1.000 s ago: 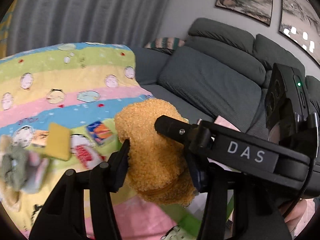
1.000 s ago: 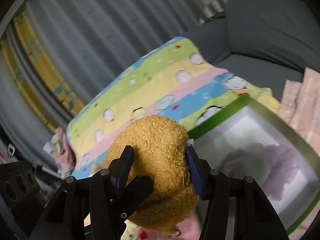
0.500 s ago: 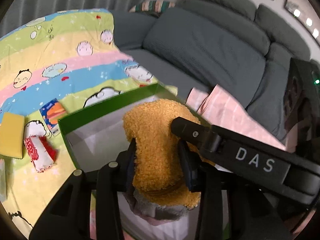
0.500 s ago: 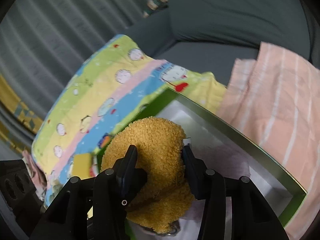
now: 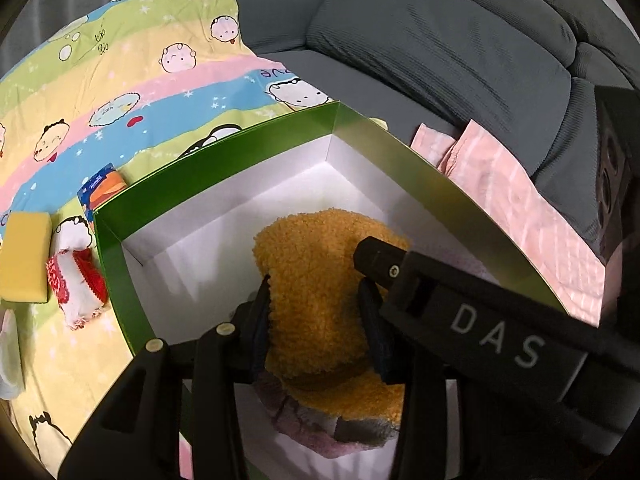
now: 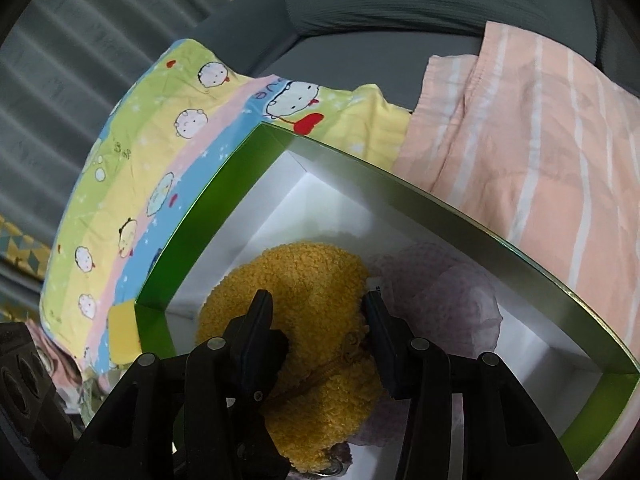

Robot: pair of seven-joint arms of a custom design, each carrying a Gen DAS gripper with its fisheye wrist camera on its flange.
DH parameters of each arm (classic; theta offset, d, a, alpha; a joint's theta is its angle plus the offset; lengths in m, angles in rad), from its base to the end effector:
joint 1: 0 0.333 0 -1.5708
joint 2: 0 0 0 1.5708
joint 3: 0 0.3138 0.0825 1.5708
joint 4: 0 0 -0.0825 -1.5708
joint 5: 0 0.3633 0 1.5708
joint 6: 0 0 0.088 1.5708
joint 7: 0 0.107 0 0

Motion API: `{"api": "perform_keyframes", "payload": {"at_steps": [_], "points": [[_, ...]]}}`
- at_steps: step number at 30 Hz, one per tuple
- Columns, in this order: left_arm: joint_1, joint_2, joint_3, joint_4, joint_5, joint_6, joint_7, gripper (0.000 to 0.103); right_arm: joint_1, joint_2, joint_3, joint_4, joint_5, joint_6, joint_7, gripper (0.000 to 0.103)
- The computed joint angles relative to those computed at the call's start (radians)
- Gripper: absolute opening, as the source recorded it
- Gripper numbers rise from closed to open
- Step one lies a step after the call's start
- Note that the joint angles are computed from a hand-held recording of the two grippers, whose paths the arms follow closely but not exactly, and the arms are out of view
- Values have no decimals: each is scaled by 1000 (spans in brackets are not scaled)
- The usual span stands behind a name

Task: Organize soft objects
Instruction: 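Carry the mustard plush into the white box with the right gripper, then release the mustard plush in the box and withdraw the right gripper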

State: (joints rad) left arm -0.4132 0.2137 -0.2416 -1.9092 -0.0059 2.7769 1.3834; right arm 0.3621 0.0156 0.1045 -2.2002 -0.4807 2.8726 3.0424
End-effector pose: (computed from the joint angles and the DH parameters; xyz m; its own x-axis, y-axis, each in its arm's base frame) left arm 0.5093 -0.3774 0.4741 -0.4696 -0.8666 0.1688 -0.7519 0.2923 -0.5909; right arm 0.4871 0.2743 0.4570 -0.3821 -0.7866 -0.4850 -0.6886 0.5924 -0.4182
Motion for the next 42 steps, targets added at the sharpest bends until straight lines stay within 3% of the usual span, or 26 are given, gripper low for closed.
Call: {"api": "perform_keyframes", "payload": {"at_steps": [2, 4, 5, 6, 8, 10, 14, 15, 17, 23, 26, 29, 32, 35, 37, 39, 42], "points": [[4, -16, -4, -22, -13, 26, 4, 43, -1, -12, -1, -13, -8, 12, 19, 50], [17, -47, -17, -61, -53, 67, 25, 55, -7, -30, -1, -28, -47, 34, 55, 54], [24, -62, -22, -78, -77, 85, 36, 68, -13, -42, 1, -37, -99, 47, 103, 61], [43, -89, -39, -111, -137, 118, 72, 76, -25, -58, 6, -44, -190, 61, 184, 69], [64, -137, -57, -163, -242, 173, 138, 79, -53, -78, 22, -40, -364, 72, 339, 78], [74, -203, -57, -233, -335, 227, 190, 83, -84, -107, 47, -37, -570, 75, 531, 79], [93, -316, -34, -351, -317, 269, 141, 86, -128, -158, 84, -19, -999, 83, 980, 86], [111, -352, -33, -391, -294, 278, 116, 88, -122, -164, 82, -12, -1074, 78, 1059, 88], [156, -411, -43, -454, -241, 287, 62, 94, -98, -164, 68, -2, -1106, 66, 1084, 88], [252, -589, -12, -654, -229, 302, -8, 98, -33, -110, 66, 49, -903, 27, 781, 88], [361, -642, -57, -727, -202, 319, -65, 99, -10, -77, 68, 82, -868, 37, 712, 88], [453, -675, -94, -787, -171, 326, -117, 99, 14, -15, 61, 142, -847, 124, 641, 88], [435, -661, -36, -832, -204, 365, -143, 99, 52, 51, 56, 195, -702, 161, 461, 88], [402, -634, 30, -834, -239, 356, -130, 99, 78, 153, 109, 292, -411, 84, 83, 88], [457, -651, -3, -839, -232, 330, -155, 99, 78, 244, 169, 398, -241, -8, -161, 88], [496, -666, -26, -843, -228, 317, -193, 99, 113, 339, 179, 524, -193, -102, -272, 88], [477, -683, 17, -845, -241, 279, -201, 99, 131, 465, 198, 680, -97, -191, -435, 87]]}}
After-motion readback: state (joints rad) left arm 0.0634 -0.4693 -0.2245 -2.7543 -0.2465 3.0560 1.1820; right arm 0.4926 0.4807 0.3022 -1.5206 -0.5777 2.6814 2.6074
